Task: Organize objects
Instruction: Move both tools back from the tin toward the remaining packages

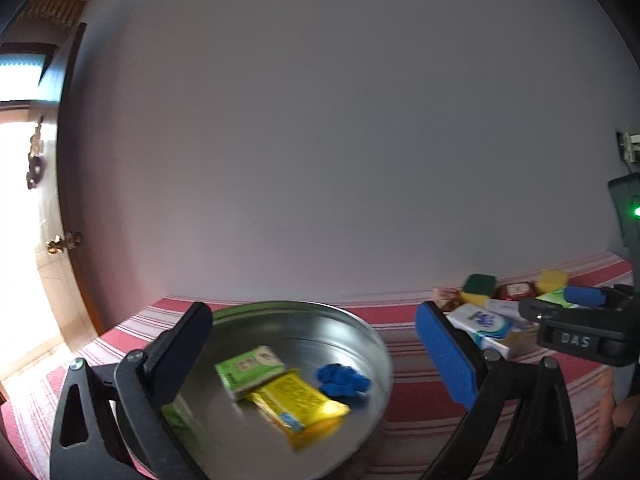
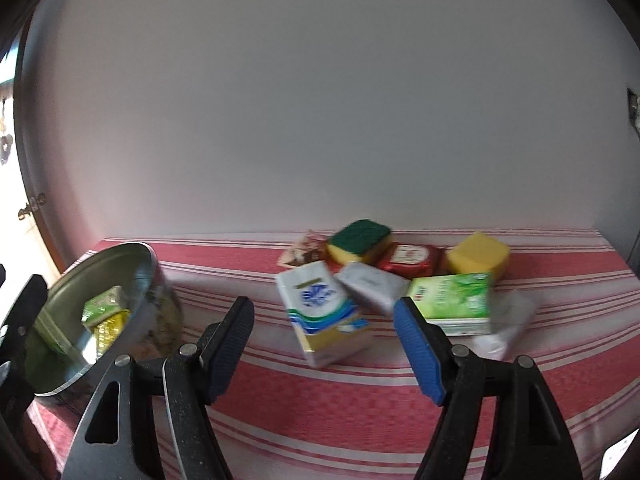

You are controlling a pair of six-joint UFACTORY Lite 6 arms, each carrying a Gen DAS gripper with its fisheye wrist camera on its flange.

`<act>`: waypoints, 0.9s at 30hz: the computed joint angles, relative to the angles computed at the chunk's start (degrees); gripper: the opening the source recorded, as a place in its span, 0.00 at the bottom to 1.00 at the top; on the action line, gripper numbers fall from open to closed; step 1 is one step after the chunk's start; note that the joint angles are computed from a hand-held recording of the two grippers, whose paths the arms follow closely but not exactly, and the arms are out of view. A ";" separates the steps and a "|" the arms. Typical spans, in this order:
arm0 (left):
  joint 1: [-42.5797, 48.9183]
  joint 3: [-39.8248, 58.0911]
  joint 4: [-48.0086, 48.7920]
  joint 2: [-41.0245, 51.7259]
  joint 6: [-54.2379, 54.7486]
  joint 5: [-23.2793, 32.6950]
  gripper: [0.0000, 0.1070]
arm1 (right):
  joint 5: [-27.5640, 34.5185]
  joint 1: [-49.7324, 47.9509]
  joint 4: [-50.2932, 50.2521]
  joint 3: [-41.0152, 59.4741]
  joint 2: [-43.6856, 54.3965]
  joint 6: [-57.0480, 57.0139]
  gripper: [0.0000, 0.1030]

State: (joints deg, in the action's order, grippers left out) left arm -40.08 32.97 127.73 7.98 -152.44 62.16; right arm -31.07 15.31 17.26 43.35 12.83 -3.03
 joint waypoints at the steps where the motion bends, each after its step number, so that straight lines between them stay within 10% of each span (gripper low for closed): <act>1: -0.35 0.53 0.14 0.15 -0.25 -1.18 0.96 | 0.16 -0.62 0.04 -0.93 -1.10 -0.39 0.72; 27: -6.28 14.68 -4.64 11.10 3.59 -12.44 0.96 | -1.15 -14.33 -11.26 -4.14 -3.77 0.31 0.72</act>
